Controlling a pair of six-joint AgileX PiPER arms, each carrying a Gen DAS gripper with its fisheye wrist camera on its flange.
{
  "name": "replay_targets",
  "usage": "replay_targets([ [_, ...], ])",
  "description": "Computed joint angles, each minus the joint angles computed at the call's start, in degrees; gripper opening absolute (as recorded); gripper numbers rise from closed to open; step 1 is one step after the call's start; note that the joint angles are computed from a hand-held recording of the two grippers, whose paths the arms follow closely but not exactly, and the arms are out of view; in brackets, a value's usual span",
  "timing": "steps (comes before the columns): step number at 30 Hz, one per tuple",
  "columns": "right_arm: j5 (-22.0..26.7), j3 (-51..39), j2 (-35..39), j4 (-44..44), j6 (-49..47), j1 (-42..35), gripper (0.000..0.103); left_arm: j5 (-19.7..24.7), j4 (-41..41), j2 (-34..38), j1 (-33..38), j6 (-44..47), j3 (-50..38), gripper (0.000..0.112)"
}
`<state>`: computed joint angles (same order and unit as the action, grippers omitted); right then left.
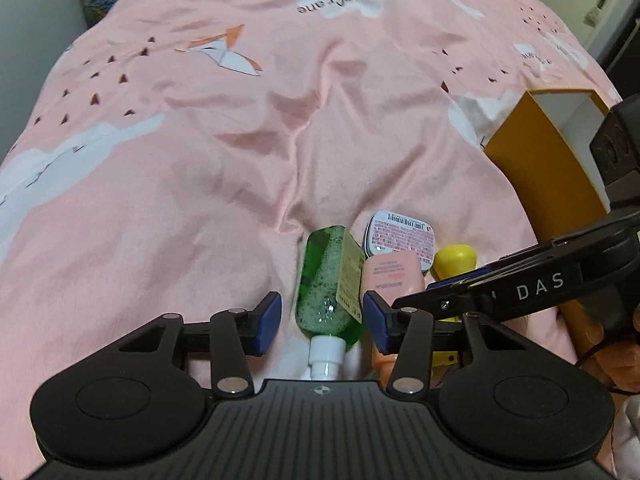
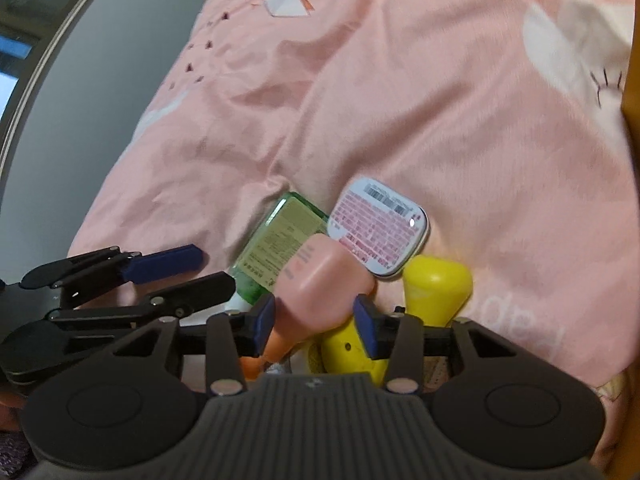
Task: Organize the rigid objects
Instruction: 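Grasp the green soap bottle with the left gripper while the right gripper grasps the pink bottle, then carry both bottles over the orange box while the left gripper releases the green bottle inside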
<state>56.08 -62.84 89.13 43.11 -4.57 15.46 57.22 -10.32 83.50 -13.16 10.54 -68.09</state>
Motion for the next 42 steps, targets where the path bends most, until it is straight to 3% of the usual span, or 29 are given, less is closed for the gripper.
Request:
replay_targets([
  [8, -0.9, 1.5, 3.6, 5.5, -2.5, -2.4, 0.058, 0.2, -3.0, 6.4, 1.7, 4.8, -3.3, 0.054],
  [14, 0.1, 4.2, 6.0, 12.6, -7.4, -4.8, 0.057, 0.9, -3.8, 9.9, 1.4, 7.0, -5.0, 0.052],
  [21, 0.4, 3.0, 0.5, 4.4, -6.1, -4.1, 0.056, 0.9, -2.8, 12.6, -1.3, 6.7, -5.9, 0.051],
  [25, -0.1, 3.2, -2.8, 0.3, -7.0, -3.9, 0.054, 0.9, -3.2, 13.2, -2.0, 5.4, -6.0, 0.040],
  [29, -0.3, 4.2, -2.4, 1.5, -8.6, -4.9, 0.052, 0.7, 0.2, 12.7, -4.7, 1.0, -5.7, 0.033],
  [42, -0.8, 5.5, -10.6, 0.6, -13.2, -4.0, 0.046, 3.8, 8.8, 2.1, -10.0, -13.4, -3.8, 0.033],
])
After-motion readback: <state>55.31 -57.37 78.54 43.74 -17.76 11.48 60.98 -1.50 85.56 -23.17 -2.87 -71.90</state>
